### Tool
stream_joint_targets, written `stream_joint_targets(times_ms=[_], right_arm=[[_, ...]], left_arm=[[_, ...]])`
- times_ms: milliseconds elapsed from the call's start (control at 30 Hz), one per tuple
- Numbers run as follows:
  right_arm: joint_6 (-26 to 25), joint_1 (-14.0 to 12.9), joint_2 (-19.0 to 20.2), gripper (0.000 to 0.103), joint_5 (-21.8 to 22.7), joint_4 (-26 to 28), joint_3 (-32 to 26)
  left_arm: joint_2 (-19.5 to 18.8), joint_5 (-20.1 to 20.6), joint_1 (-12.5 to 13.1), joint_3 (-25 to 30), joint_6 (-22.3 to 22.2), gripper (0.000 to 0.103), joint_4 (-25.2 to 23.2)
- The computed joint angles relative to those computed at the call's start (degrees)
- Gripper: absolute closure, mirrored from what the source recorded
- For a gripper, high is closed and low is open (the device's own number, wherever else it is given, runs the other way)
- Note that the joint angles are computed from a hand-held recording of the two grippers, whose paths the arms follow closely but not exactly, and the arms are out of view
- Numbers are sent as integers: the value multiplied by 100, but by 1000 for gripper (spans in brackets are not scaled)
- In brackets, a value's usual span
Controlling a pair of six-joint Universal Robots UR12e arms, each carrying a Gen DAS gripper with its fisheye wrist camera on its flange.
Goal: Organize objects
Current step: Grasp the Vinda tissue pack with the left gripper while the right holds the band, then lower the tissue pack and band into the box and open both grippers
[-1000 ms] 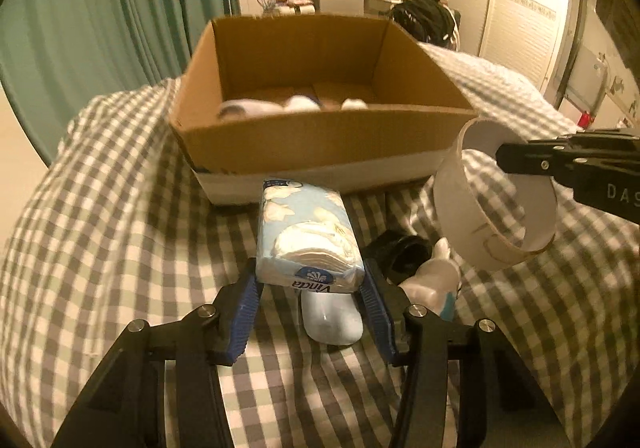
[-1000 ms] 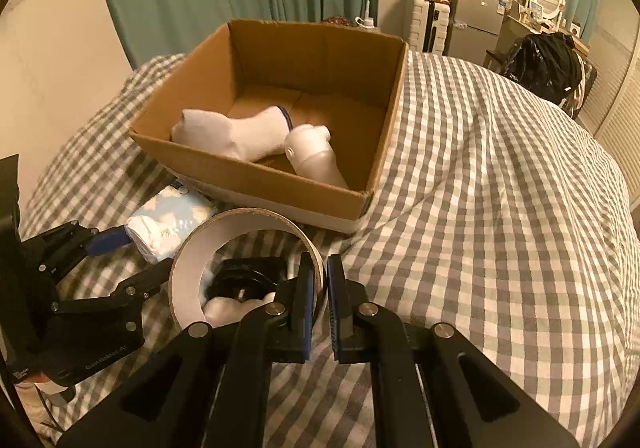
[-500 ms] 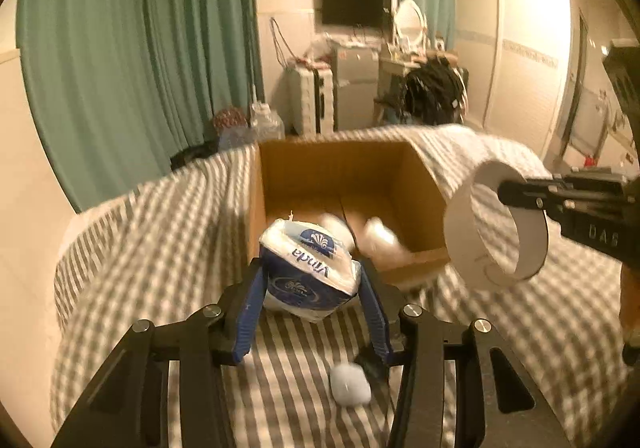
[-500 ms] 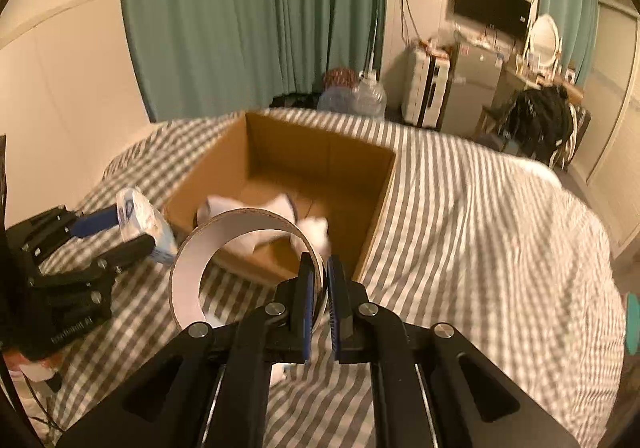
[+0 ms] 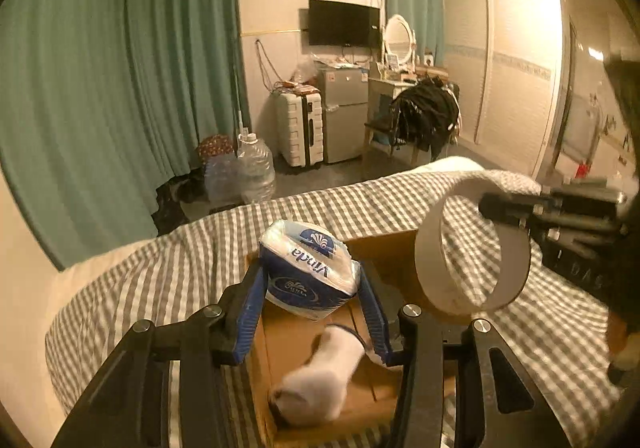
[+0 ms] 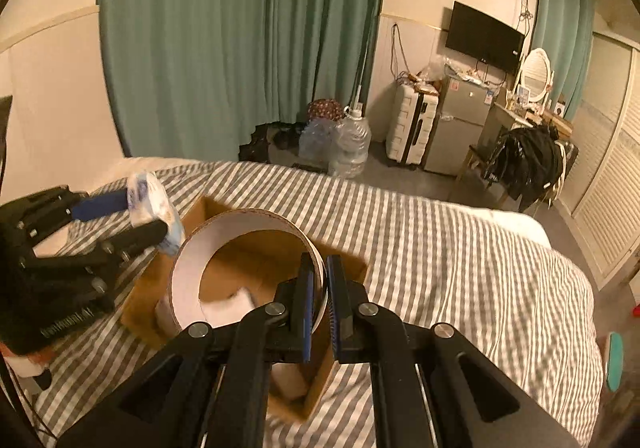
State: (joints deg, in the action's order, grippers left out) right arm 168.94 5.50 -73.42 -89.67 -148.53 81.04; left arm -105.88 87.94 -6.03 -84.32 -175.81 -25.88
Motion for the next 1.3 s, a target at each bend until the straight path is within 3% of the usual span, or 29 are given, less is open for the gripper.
stream_joint_targets(times_ms=[133, 367, 667, 733, 800, 833, 933, 1100, 1300], right_arm=[[-89, -10, 274, 97, -131, 59, -329], [-17, -47, 676, 97, -174, 542, -601], [260, -163, 699, 95, 173, 830, -477], [287, -183, 666, 85, 293, 876, -447], [299, -186, 605, 52, 343, 835, -381], [310, -187, 571, 48, 359, 778, -335], [315, -189, 462, 46, 460, 564, -193], [304, -177, 314, 30, 540, 315, -24], [333, -180, 78, 30, 730, 160, 238]], left_arm=[[-218, -51, -24, 138, 181, 56, 9], [-479, 150, -87, 264, 254, 56, -435], [-489, 277, -141, 163, 232, 52, -711], [-457, 314, -152, 121, 200, 46, -734], [-384, 331, -150, 24, 127, 29, -659], [-345, 310, -137, -34, 72, 26, -579], [-221, 257, -111, -175, -81, 22, -426], [-59, 520, -131, -366, -233, 8, -152], [218, 726, -131, -707, -444, 5, 99]])
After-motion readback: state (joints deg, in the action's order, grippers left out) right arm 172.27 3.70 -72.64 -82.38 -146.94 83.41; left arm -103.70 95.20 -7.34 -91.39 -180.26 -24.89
